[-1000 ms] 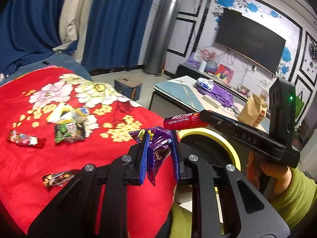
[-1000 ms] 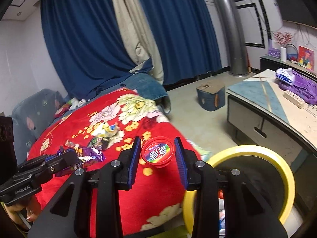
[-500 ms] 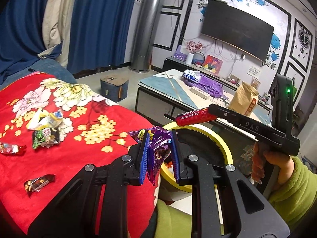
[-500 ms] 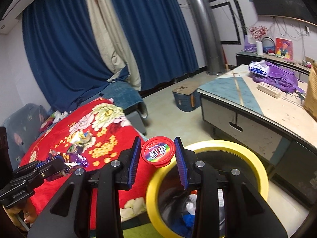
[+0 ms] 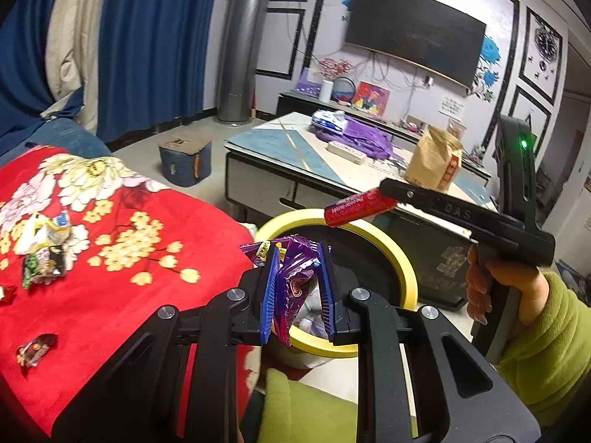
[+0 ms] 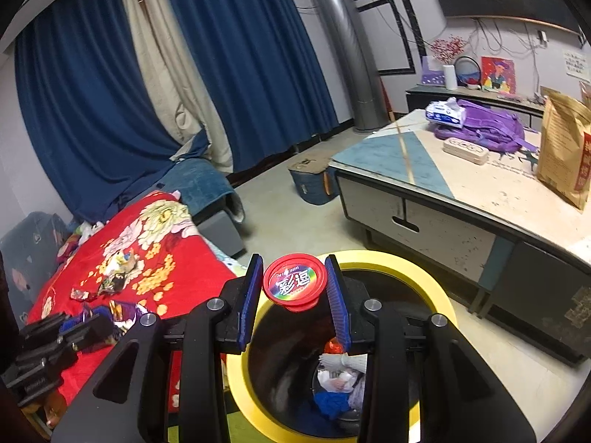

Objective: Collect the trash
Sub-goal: 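Open both tools over the yellow bin to drop the wrapper and tube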

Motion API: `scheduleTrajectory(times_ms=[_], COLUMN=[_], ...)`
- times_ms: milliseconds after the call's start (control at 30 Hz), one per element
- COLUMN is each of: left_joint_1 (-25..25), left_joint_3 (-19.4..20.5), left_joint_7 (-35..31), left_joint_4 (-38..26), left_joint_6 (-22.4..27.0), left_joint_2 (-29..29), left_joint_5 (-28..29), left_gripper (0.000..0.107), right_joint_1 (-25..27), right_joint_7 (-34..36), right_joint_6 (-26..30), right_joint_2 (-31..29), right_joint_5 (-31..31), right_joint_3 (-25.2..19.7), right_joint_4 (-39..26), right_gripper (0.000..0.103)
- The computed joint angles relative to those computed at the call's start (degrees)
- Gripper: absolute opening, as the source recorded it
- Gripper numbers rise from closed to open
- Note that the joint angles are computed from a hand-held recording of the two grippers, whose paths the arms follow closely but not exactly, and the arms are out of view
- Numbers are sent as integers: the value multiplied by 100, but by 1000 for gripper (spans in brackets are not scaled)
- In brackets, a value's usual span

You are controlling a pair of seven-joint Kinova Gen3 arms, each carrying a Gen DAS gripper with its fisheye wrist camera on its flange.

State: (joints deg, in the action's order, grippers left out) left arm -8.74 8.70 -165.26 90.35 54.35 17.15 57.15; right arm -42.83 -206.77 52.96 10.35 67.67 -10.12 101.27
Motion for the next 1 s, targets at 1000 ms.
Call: scheduleTrajectory(times_ms=[1000], left_joint_1=[747], left_joint_3=[419], left_joint_7=[254], left_joint_4=[-203], left_joint_6=[-475], left_joint_2=[662], left_joint_5=[-1012], left_gripper=[15], right_joint_1=[550], right_joint_7=[-387], right_joint_6=[-567], right_joint_2=[-133], right_joint_5=[-850], right_joint_3=[89], right_joint_4=[654], right_gripper=[33])
